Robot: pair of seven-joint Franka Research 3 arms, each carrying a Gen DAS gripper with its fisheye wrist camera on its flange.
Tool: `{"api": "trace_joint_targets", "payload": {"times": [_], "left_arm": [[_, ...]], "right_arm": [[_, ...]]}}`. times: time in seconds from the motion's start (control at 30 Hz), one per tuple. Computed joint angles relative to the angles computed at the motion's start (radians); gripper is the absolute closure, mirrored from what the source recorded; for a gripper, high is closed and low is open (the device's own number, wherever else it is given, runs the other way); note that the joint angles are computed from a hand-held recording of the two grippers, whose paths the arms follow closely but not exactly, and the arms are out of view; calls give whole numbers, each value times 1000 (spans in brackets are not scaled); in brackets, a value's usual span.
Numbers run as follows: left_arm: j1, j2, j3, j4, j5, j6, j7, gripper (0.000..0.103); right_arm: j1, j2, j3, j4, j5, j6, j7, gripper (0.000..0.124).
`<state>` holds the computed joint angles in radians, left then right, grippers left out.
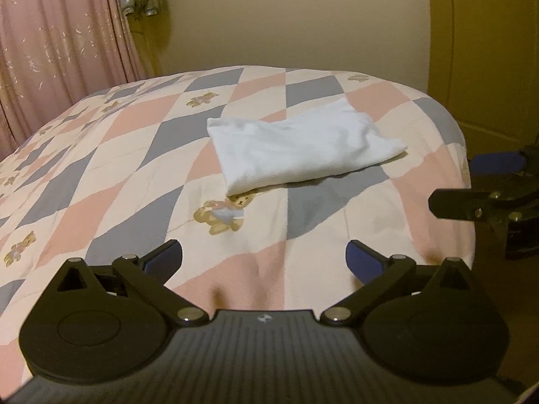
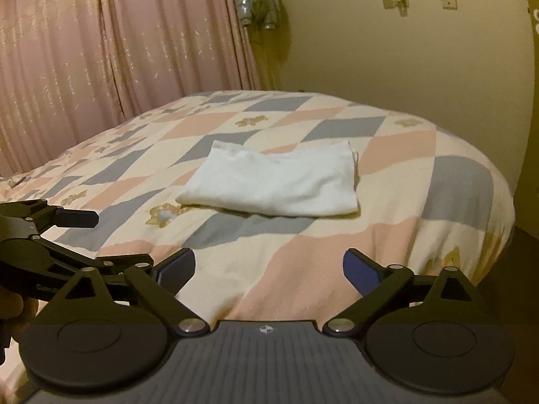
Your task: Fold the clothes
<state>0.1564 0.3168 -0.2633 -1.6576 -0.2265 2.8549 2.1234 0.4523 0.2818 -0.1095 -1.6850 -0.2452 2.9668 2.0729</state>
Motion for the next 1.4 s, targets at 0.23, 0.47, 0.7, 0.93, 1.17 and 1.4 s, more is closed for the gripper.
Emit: {"api": "trace_joint_targets", "payload": {"times": [0.23, 0.47, 0.7, 0.93, 1.17, 1.4], "left_arm": [[12, 38, -16, 38, -14, -11, 20, 1], [-15, 126, 4, 129, 44, 19, -20, 1], [-58, 252, 49, 303, 162, -13, -210, 1], [25, 340, -93, 420, 158, 15, -72, 12], [-41, 529, -82, 748, 147, -209, 59, 64], [-37, 542, -67, 731, 96, -203, 120, 57]], "right_arm": [[-14, 45, 4, 63, 31, -21, -24, 23], [-30, 123, -3, 179, 74, -102, -11, 21], [-61, 238, 13, 333, 126, -149, -82, 21], [-110, 306, 62, 428, 213, -148, -224, 50], [-139, 435, 96, 631, 266, -234, -399, 111], [-122, 549, 43, 789, 260, -329, -506, 123]]}}
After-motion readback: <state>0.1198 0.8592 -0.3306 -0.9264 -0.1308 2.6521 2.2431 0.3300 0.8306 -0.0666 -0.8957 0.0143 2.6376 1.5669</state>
